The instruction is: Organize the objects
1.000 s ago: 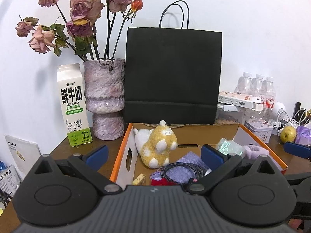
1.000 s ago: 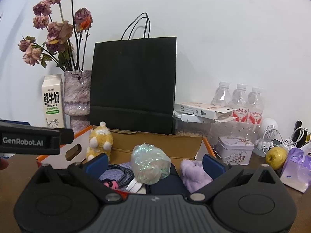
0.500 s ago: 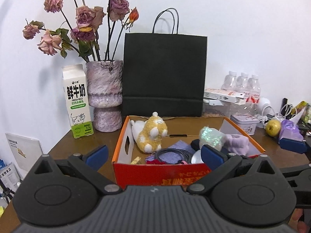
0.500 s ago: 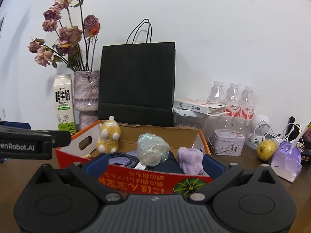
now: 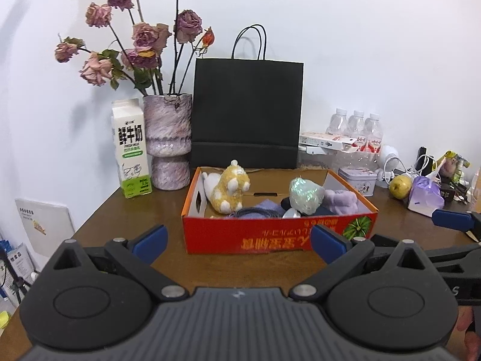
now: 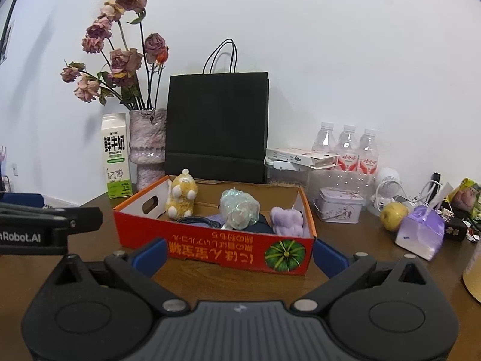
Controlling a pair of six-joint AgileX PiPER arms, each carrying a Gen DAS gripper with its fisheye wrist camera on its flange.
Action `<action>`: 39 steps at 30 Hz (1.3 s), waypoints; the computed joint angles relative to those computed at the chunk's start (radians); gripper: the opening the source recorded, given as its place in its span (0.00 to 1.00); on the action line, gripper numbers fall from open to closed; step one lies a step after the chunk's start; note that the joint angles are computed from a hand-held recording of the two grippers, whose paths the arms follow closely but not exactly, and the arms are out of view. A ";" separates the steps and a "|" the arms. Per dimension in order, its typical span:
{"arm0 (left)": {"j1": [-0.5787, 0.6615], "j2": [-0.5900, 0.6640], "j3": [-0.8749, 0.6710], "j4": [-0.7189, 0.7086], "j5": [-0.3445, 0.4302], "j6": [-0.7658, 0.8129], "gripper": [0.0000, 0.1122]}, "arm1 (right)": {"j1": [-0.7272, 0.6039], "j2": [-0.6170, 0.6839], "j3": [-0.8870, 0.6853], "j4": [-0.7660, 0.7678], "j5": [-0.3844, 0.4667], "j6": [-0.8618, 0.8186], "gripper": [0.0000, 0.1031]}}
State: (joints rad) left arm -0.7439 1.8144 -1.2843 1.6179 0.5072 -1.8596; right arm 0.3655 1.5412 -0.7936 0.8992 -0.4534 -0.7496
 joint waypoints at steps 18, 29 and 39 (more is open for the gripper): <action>-0.133 -0.242 0.292 -0.065 0.135 -0.028 0.92 | 0.198 -0.272 0.237 0.319 -0.117 -0.223 1.00; -0.201 -0.298 0.354 -0.113 0.189 -0.018 0.92 | 0.293 -0.365 0.295 0.433 -0.184 -0.300 1.00; -0.224 -0.315 0.372 -0.152 0.202 0.001 0.92 | 0.361 -0.405 0.319 0.495 -0.239 -0.329 1.00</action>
